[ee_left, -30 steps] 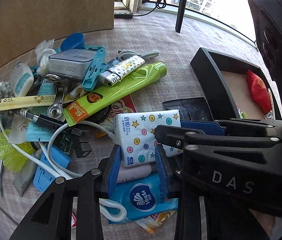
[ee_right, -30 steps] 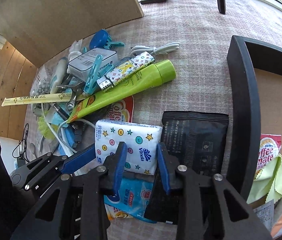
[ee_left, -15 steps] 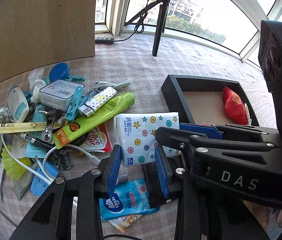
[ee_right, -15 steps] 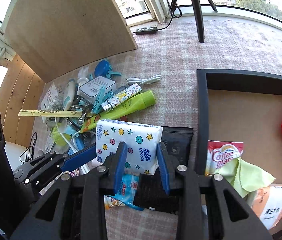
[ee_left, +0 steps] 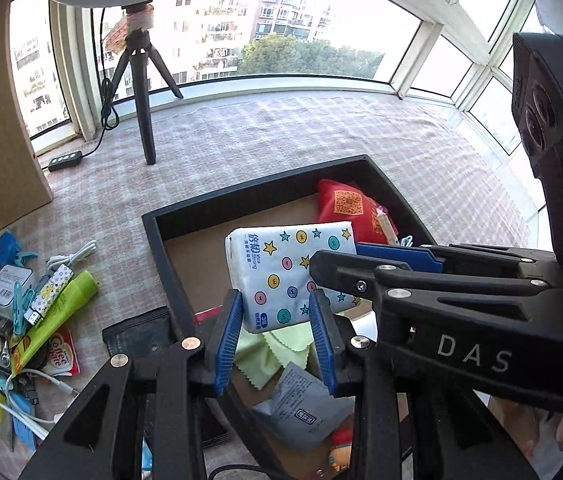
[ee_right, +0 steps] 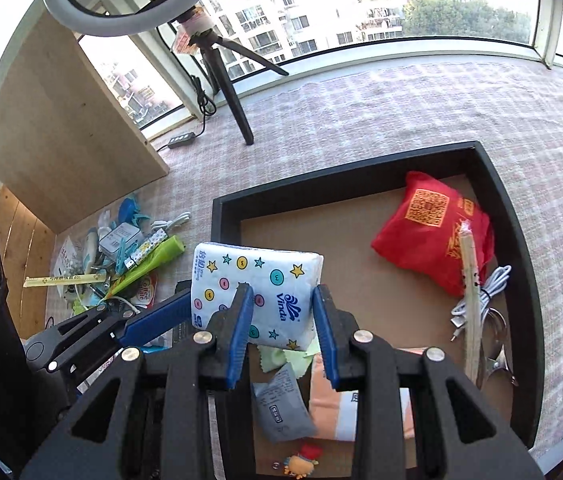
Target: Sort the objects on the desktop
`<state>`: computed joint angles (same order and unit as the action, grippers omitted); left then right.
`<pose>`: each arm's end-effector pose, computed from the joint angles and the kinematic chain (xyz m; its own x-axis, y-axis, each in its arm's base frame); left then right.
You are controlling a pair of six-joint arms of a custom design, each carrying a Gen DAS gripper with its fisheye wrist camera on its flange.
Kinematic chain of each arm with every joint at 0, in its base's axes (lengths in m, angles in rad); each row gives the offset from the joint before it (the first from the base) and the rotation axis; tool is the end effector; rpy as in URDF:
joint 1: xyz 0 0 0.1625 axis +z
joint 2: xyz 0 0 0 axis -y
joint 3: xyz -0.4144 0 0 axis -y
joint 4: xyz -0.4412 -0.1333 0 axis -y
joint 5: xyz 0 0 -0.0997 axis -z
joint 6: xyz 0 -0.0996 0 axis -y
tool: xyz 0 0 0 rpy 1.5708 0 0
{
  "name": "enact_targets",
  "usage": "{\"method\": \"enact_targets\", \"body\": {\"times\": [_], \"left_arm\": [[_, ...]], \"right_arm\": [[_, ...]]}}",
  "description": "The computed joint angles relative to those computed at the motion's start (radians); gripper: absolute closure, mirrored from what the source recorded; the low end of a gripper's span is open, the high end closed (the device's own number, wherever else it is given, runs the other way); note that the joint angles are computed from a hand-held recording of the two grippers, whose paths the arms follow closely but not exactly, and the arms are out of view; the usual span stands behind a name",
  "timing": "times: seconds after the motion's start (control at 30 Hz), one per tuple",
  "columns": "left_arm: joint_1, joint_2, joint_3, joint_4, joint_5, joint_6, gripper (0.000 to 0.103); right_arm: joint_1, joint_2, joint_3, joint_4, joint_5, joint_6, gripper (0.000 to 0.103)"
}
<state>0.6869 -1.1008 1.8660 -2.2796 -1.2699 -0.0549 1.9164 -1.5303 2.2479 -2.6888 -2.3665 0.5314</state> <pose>-0.3607 -0.5064 0.1258 -0.6342 0.7132 -0.2986 0.7383 0.6733 0.0400 0.2171 -0.4194 0.2611 -0.8070 0.4606 0.3696 0.1125 0.7343 -0.6694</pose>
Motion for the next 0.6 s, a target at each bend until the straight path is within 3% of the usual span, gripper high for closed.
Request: {"method": "enact_targets", "body": {"times": [0.23,0.47,0.6], "left_arm": [[-0.004,-0.027,0.012,-0.007,0.013,0.012,0.072],[0.076,-0.097,0.032,0.034,0.085,-0.03,0.072],[0.133,-0.161,0.054,0.063,0.174,-0.041,0.072]], "right_arm": [[0.007,-0.02,0.011,-0.013,-0.028,0.004,0.072],[0.026,0.087,-0.034,-0.028,0.015,-0.069,0.072],[0.033,0.165,-0.07,-0.028,0.055,-0.113,0.072]]}}
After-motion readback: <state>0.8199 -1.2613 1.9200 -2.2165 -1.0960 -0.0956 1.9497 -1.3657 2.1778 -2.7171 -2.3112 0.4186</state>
